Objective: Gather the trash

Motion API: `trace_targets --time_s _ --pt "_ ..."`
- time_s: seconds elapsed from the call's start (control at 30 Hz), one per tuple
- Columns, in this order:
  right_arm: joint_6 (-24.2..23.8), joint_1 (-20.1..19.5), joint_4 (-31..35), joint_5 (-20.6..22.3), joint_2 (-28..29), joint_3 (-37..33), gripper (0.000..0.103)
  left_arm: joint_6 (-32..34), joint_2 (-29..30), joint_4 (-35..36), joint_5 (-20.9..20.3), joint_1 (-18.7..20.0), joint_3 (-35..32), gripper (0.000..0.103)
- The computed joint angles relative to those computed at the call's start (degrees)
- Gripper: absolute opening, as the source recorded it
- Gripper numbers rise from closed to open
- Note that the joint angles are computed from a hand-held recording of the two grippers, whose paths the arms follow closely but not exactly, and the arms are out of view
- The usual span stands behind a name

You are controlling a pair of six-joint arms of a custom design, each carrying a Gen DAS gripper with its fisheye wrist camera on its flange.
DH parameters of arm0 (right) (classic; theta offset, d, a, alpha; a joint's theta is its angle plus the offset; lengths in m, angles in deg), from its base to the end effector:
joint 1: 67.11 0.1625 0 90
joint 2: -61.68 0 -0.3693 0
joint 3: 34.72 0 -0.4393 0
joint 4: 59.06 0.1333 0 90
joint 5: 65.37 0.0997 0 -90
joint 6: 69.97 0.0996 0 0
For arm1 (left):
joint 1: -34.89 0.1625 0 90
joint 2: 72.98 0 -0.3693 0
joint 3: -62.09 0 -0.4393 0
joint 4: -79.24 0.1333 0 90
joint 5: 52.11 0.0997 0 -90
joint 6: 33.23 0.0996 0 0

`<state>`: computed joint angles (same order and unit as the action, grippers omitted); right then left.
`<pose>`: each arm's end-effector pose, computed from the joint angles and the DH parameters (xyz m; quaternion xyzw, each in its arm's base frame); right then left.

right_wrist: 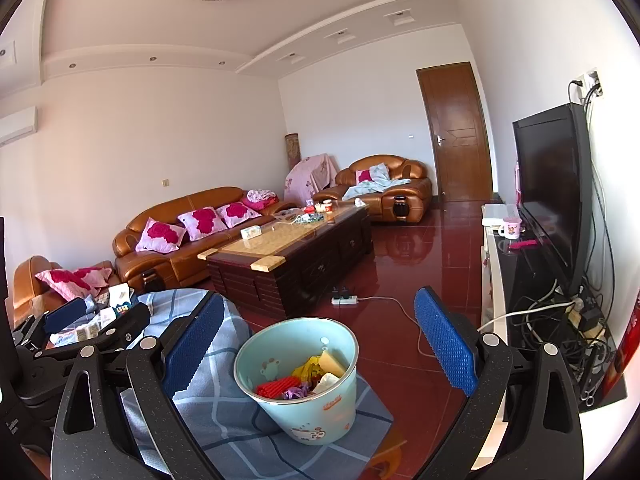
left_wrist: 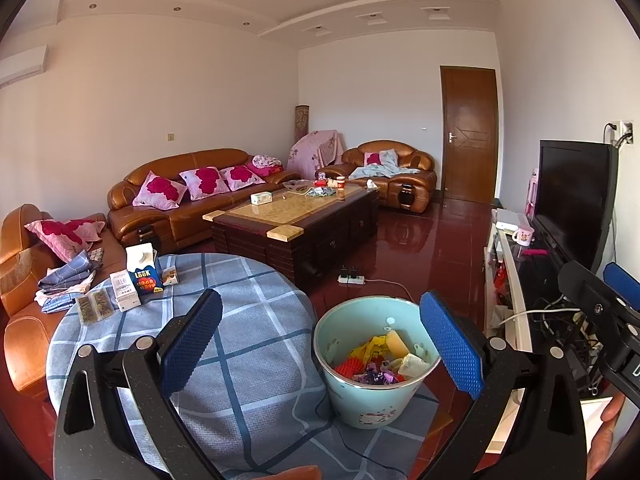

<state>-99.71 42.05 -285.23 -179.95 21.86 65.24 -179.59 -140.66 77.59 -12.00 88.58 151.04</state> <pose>0.2884 -0.5501 0.0929 0.1993 -0.7550 0.5837 0.2225 -0.1726 -0.5887 0.2293 0.2256 0.7465 -0.5304 0.3324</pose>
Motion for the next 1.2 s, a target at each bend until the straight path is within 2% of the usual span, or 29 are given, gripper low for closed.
trace_targets --time_s 0.8,1.1,1.2 --pt "0.1 -0.1 -0.1 0.1 -0.2 0.1 0.094 2.2 -0.4 -2.4 -0.6 0.1 0.6 0.097" --pt "0.4 -0.1 -0.1 -0.2 0.4 -0.3 0.094 3.5 0.5 -4.2 -2.6 0.2 0.2 0.097" --pt "0.4 0.0 -0.1 -0.3 0.5 -0.4 0.094 2.2 1.3 -2.4 -2.8 0.3 -1.0 0.097"
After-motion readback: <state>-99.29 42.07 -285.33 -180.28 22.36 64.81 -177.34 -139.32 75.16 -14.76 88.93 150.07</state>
